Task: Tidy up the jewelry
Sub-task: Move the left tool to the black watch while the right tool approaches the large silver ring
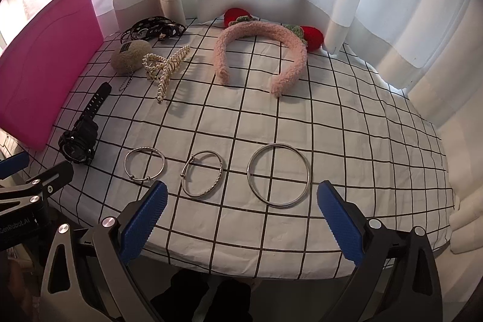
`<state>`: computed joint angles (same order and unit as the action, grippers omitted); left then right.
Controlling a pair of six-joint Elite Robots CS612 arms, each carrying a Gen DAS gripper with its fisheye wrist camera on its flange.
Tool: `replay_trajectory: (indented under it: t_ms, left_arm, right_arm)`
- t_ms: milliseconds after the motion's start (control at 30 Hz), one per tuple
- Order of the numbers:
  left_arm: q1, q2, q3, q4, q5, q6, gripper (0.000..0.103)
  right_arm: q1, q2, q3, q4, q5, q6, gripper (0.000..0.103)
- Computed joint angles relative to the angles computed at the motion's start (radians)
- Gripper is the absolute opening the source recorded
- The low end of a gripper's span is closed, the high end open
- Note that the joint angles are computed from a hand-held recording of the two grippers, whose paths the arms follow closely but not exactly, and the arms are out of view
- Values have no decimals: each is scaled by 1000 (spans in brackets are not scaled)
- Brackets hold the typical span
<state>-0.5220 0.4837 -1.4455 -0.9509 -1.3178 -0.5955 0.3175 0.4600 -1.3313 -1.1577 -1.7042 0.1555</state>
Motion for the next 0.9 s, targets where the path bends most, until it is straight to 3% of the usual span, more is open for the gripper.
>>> replay_trajectory:
  t_ms: [267, 500, 900]
  left_arm:
    - [-2, 22, -13, -11, 31, -25, 97]
    - [-8, 23, 20, -77, 120, 12, 97]
    - [20, 2, 107, -64, 116, -20, 97]
  right_arm:
    - [-11, 19, -2, -2, -2, -23, 95]
    - [-18, 33, -4, -9, -12, -40, 95]
    - [-20, 37, 19, -9, -8, -27, 95]
